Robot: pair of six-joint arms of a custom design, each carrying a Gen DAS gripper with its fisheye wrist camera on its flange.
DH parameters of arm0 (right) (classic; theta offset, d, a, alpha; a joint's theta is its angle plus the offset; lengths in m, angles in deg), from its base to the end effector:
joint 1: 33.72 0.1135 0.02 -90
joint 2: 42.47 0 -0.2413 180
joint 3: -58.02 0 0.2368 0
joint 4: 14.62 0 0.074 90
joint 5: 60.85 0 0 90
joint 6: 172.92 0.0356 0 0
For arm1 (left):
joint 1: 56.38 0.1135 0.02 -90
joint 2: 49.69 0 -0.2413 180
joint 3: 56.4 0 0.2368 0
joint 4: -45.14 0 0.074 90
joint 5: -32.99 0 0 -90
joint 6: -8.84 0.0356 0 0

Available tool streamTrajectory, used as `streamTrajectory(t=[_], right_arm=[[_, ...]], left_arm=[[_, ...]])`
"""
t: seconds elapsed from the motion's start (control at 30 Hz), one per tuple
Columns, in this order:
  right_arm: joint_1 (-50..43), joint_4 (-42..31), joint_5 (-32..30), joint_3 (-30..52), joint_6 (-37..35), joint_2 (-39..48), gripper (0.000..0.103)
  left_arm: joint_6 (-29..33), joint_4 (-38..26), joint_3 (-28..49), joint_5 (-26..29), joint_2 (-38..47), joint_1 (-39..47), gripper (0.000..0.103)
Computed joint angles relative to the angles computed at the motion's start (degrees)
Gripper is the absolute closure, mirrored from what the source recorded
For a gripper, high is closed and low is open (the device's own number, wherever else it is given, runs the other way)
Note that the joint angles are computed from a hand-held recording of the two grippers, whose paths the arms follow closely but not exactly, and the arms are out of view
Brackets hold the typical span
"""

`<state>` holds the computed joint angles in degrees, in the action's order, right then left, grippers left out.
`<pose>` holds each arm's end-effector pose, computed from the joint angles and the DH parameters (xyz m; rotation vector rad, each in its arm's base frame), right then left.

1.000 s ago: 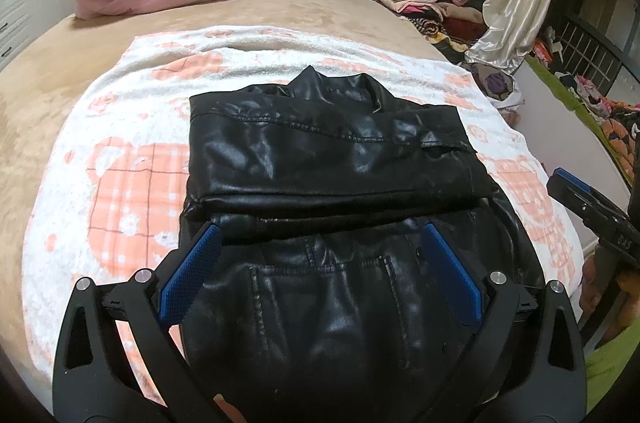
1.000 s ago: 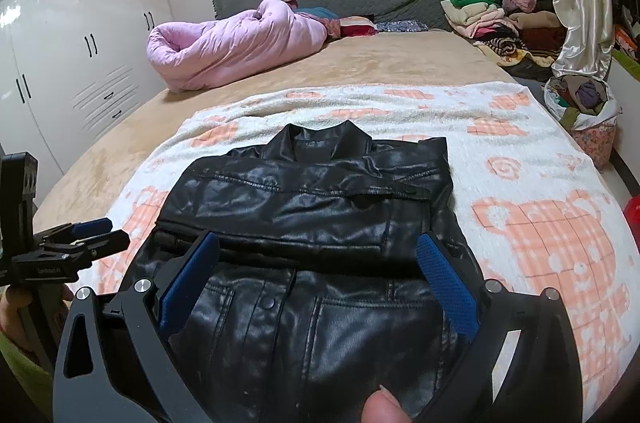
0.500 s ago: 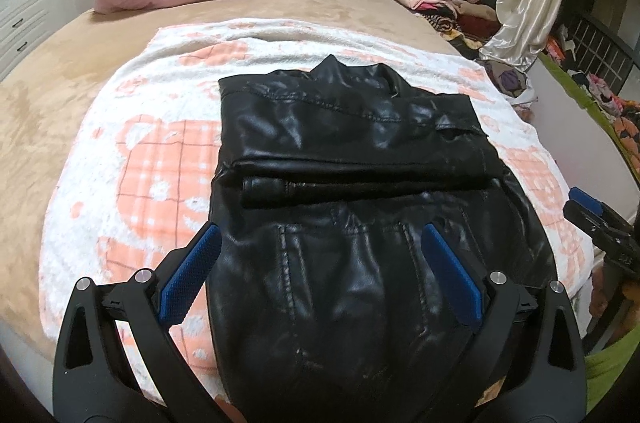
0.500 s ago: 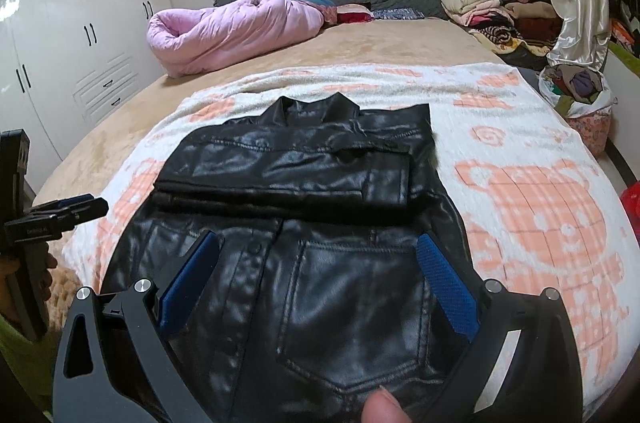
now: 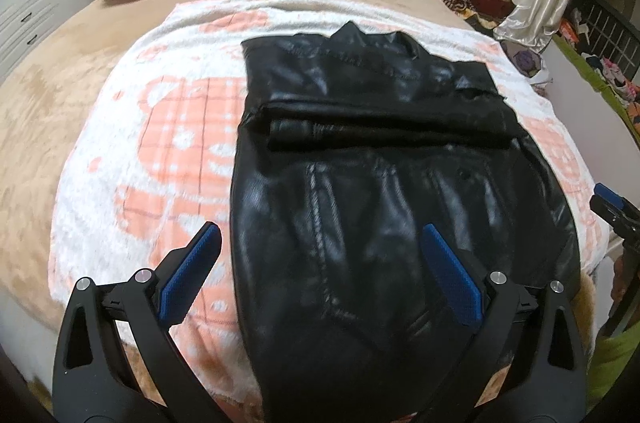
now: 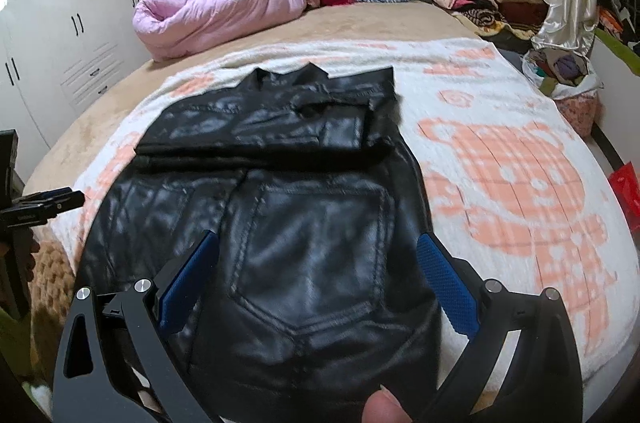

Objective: Fold large clothes
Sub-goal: 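Move both grippers to the jacket hem and close them on it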

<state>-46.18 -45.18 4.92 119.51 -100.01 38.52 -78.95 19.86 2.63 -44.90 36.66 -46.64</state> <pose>0.2705 -0.0448 0.1911 -0.2786 2.3448 0.2705 0.2783 0.0402 0.1592 -0.0736 2.4671 -0.1733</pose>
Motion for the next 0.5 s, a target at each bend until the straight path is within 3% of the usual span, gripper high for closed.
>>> streamTrajectory(t=[0.5], right_arm=[[-6.36,-1.37,-1.11,-3.8,-7.31,2.41,0.005]], left_arm=[[3.87,-0.22,-5.75,2.68,-1.16,6.75,0.01]])
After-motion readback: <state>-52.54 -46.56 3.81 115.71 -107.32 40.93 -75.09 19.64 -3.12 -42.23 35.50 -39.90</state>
